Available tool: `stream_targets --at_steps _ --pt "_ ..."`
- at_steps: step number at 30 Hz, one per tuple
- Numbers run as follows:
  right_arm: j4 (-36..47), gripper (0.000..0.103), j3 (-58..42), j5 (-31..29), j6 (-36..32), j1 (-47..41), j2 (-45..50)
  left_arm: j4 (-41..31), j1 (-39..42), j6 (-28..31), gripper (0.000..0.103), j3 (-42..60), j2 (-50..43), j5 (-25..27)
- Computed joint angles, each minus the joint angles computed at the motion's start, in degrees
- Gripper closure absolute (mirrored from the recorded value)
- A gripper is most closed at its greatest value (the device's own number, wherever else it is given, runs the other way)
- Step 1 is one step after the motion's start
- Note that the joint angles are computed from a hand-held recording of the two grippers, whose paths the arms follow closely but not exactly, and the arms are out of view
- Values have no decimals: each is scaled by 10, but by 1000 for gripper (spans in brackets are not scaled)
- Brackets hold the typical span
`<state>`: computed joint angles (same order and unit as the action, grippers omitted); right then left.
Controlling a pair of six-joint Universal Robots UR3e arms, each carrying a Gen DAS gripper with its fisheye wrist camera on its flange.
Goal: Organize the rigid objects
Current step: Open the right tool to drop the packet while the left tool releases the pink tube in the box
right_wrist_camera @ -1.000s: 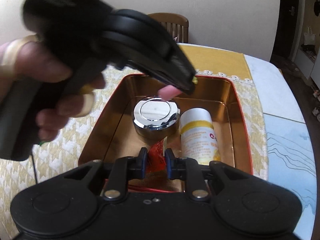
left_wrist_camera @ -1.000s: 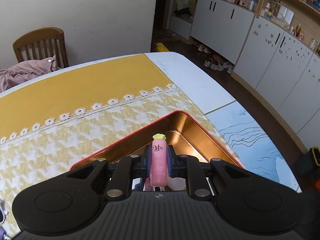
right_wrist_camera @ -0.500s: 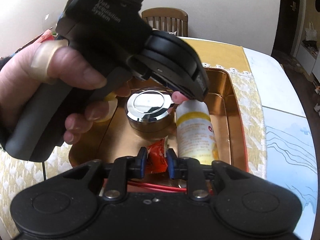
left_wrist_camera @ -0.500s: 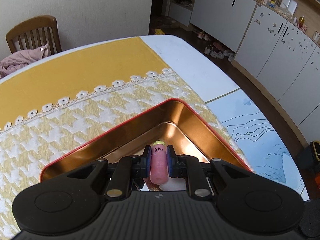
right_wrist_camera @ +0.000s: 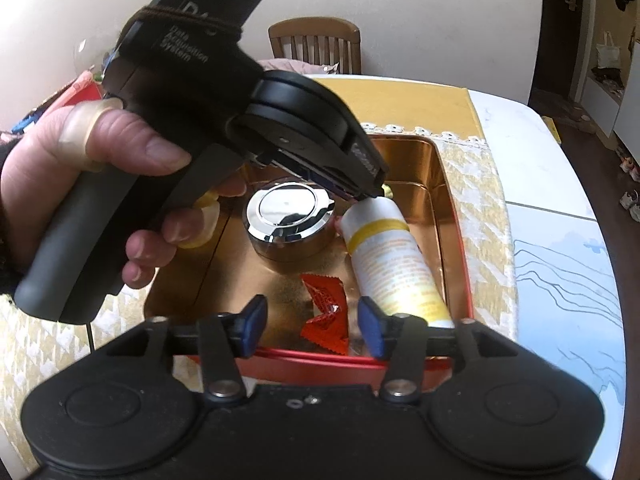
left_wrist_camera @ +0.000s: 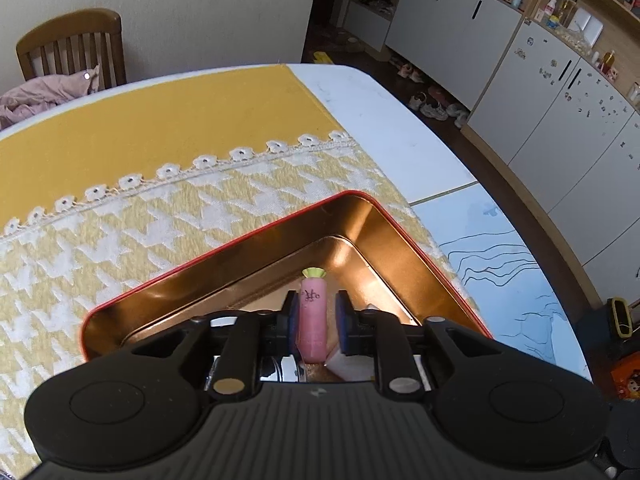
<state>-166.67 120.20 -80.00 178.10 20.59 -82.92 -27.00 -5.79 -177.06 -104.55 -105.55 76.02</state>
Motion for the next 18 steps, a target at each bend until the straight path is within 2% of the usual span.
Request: stream_targets --at_steps 8,11,14,18 --pt "-10 45 30 0 15 -4 -43 19 20 5 79 -60 70 -23" --pt "-9 43 37 -3 27 -2 -64 20 33 16 79 -92 113 -37" --pt "-5 41 39 -6 37 0 -83 19 49 24 73 -126 161 -50" --pt "5 40 36 -19 52 13 -103 9 73 39 72 -169 230 -69"
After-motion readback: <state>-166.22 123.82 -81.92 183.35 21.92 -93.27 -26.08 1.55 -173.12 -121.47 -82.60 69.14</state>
